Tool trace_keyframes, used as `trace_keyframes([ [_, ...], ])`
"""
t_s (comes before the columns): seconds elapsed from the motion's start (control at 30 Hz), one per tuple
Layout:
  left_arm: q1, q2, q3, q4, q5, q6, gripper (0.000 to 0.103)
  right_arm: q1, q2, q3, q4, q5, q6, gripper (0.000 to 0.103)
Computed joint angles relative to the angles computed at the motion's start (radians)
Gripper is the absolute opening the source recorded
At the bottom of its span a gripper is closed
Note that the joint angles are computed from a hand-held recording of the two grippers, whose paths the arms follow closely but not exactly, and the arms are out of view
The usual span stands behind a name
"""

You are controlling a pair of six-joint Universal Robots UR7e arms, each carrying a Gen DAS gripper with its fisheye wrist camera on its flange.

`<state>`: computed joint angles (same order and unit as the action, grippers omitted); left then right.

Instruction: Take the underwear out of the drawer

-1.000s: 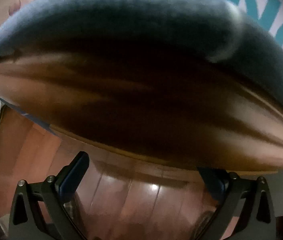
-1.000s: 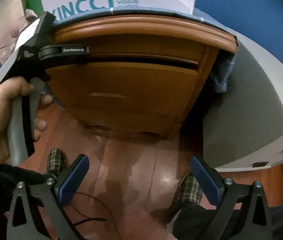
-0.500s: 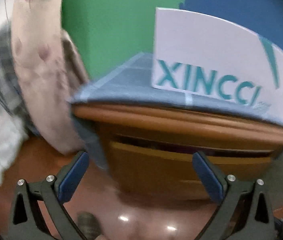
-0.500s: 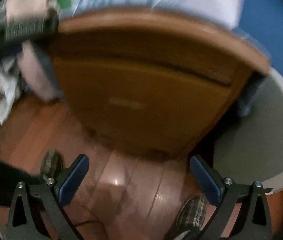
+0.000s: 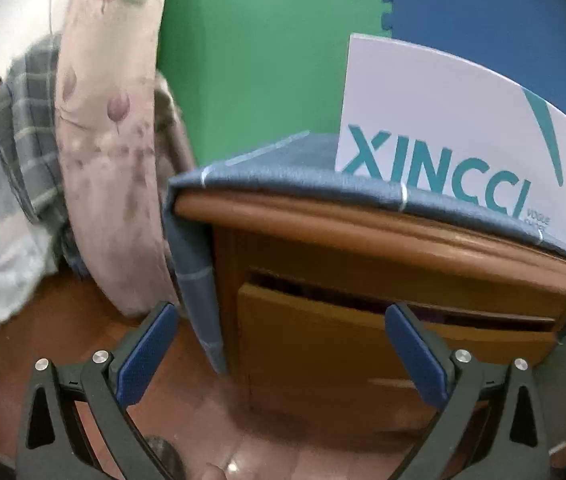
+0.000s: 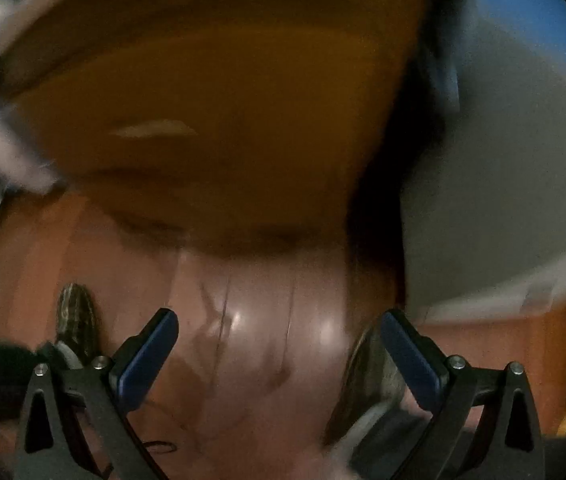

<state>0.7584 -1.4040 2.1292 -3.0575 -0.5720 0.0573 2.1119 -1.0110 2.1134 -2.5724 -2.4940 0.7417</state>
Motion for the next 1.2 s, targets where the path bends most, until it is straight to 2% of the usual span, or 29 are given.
trace_keyframes([
  [0.03, -0.008, -0.006, 0.010, 0.017, 0.014, -0.009, 0.103, -0.052, -0.015, 0.018, -0.034, 0.084, 0.041, 0.103],
  [0.1, -0.012, -0.019, 0.016, 0.057, 0.034, -0.007, 0.103, -0.117, -0.002, 0.047, -0.092, 0.140, 0.043, 0.103],
  [0.17, -0.015, -0.039, 0.010, 0.120, 0.056, -0.029, 0.103, -0.144, 0.017, 0.032, -0.018, 0.117, 0.073, 0.103],
  [0.23, -0.016, -0.052, 0.012, 0.108, 0.054, -0.012, 0.103, -0.143, 0.042, -0.016, 0.135, 0.049, 0.085, 0.103],
  [0.3, -0.004, -0.044, -0.006, 0.139, 0.065, -0.009, 0.103, -0.140, 0.036, -0.022, 0.149, 0.008, 0.049, 0.103],
  [0.33, 0.003, -0.044, -0.020, 0.190, 0.069, -0.055, 0.103, -0.140, -0.003, -0.010, 0.093, 0.038, 0.038, 0.103],
  [0.37, 0.037, -0.055, -0.041, 0.263, 0.031, -0.144, 0.103, -0.148, -0.056, 0.015, -0.004, 0.094, 0.024, 0.103],
  [0.43, 0.107, -0.086, -0.087, 0.383, -0.079, -0.316, 0.103, -0.153, -0.136, 0.067, -0.183, 0.179, 0.013, 0.103],
  [0.47, 0.164, -0.094, -0.121, 0.423, -0.129, -0.421, 0.103, -0.143, -0.171, 0.080, -0.216, 0.189, 0.027, 0.103],
  [0.53, 0.247, -0.100, -0.190, 0.537, -0.174, -0.591, 0.102, -0.113, -0.205, 0.050, -0.166, 0.141, 0.044, 0.103],
  [0.57, 0.276, -0.098, -0.223, 0.592, -0.205, -0.645, 0.102, -0.089, -0.210, 0.014, -0.085, 0.082, 0.063, 0.103],
  [0.63, 0.340, -0.085, -0.290, 0.659, -0.274, -0.719, 0.102, -0.045, -0.202, -0.055, 0.105, -0.076, 0.187, 0.103],
  [0.67, 0.362, -0.068, -0.334, 0.723, -0.299, -0.749, 0.102, -0.032, -0.193, -0.081, 0.172, -0.113, 0.244, 0.103],
  [0.7, 0.389, -0.048, -0.378, 0.770, -0.361, -0.763, 0.102, -0.023, -0.186, -0.113, 0.253, -0.162, 0.331, 0.103],
  [0.77, 0.417, -0.010, -0.435, 0.814, -0.461, -0.753, 0.102, -0.022, -0.177, -0.148, 0.307, -0.185, 0.415, 0.103],
  [0.83, 0.422, 0.024, -0.479, 0.859, -0.518, -0.731, 0.102, -0.028, -0.173, -0.196, 0.430, -0.192, 0.587, 0.103],
  [0.9, 0.423, 0.042, -0.493, 0.869, -0.542, -0.730, 0.102, -0.040, -0.176, -0.216, 0.437, -0.161, 0.668, 0.103],
  [0.93, 0.428, 0.051, -0.500, 0.879, -0.558, -0.739, 0.102, -0.049, -0.174, -0.229, 0.430, -0.146, 0.675, 0.103],
  [0.97, 0.429, 0.060, -0.506, 0.890, -0.571, -0.746, 0.102, -0.055, -0.170, -0.225, 0.381, -0.126, 0.645, 0.103],
  [1.03, 0.439, 0.067, -0.507, 0.882, -0.585, -0.760, 0.102, -0.079, -0.172, -0.213, 0.252, -0.067, 0.539, 0.103],
  [1.07, 0.443, 0.071, -0.511, 0.877, -0.603, -0.764, 0.102, -0.078, -0.165, -0.211, 0.219, -0.049, 0.521, 0.103],
  [1.13, 0.435, 0.070, -0.514, 0.892, -0.587, -0.791, 0.101, -0.089, -0.155, -0.228, 0.168, -0.002, 0.422, 0.103],
  [1.17, 0.425, 0.059, -0.499, 0.884, -0.565, -0.801, 0.101, -0.084, -0.146, -0.244, 0.189, -0.020, 0.406, 0.103],
  [1.2, 0.427, 0.057, -0.491, 0.867, -0.575, -0.807, 0.101, -0.075, -0.132, -0.258, 0.187, -0.052, 0.379, 0.103],
])
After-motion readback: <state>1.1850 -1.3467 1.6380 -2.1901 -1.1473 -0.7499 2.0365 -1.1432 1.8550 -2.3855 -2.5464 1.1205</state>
